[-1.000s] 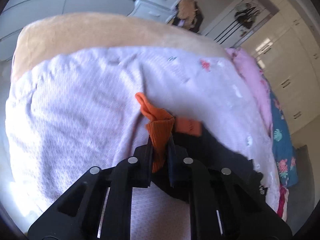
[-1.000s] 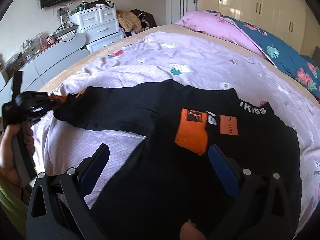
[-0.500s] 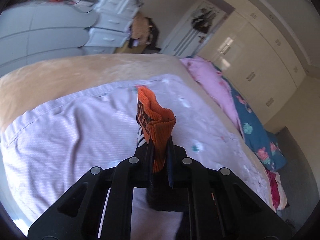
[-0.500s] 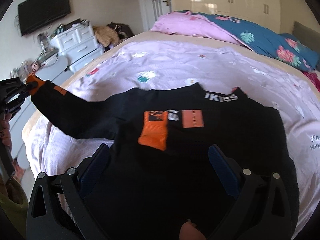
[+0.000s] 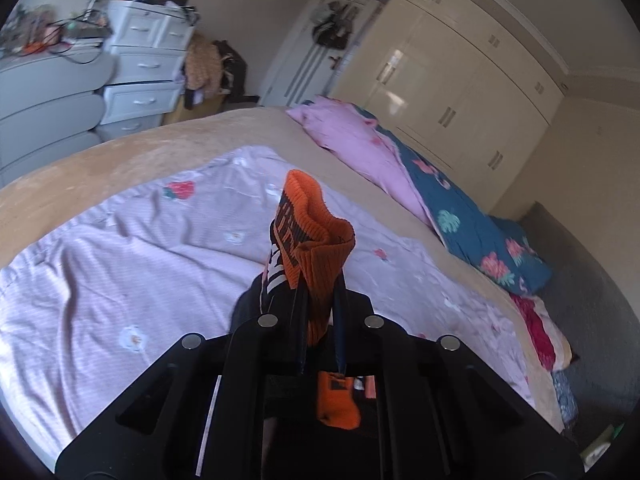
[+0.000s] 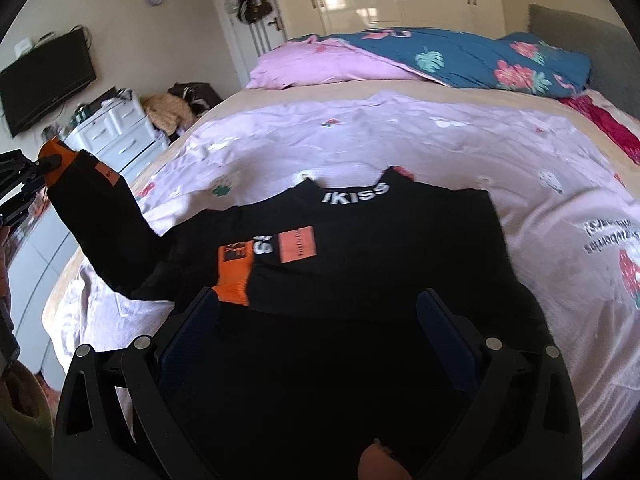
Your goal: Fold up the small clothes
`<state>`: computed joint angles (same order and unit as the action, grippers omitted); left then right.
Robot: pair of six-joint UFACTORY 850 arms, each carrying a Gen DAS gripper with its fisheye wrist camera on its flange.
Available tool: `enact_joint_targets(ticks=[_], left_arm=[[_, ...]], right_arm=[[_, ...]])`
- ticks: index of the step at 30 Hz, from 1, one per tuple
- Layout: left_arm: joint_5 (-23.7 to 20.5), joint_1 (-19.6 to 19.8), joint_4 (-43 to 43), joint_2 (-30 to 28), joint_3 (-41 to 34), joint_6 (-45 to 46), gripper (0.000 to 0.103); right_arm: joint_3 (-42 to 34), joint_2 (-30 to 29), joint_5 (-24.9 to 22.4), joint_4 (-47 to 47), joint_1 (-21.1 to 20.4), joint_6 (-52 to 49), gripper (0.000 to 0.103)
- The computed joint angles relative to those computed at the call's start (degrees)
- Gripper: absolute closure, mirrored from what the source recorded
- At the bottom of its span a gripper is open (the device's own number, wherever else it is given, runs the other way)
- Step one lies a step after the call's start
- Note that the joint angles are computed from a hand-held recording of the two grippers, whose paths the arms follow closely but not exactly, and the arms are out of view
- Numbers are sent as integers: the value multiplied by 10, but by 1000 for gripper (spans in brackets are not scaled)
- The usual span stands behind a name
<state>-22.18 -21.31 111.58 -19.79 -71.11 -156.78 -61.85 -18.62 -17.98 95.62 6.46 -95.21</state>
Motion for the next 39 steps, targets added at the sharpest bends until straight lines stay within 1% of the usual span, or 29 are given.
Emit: enact_joint_targets(ticks=[8,15,18,21,23,24,25,26,29,30,32,34,36,39], left_arm=[[27,-32,-9,-45,-72,56,99],[69,-49,2,-85,-126,78,99],[98,-51,27,-103,-145,64,99],[131,-53,75,-123,-161,28,99],[158,-54,95,-139,-174,21,99],[166,-56,112,-145,-178,7,99],[187,-57,154,-157,-187,-28,99],[197,-57,171,-164,-193,-43,99],[234,-60,167,-194,-215,-32,99],[242,-61,177,-200,-219,-41,99],[273,-63,198,-223,-238,-55,99],[302,-65,173,-240,-254,-22,99],[330,-69,128,-255,-267,36,97],[360,-77,133,-274,-283,47,94]], right_arm=[[12,10,-11,23,-42,-1,4],[16,11,-17,38,-78,2,4],[16,10,-17,45,-92,2,4],[19,10,-16,51,-102,4,4],[18,8,-14,53,-108,9,4],[17,8,-11,53,-110,13,4],[17,7,-9,52,-112,17,4],[15,6,-5,50,-114,25,4],[11,1,7,31,-120,61,4],[9,-1,8,19,-122,81,4],[5,-6,11,-1,-127,112,4],[4,-8,13,-14,-131,133,4],[0,-13,17,-33,-136,164,4],[-5,-19,20,-58,-141,203,4]])
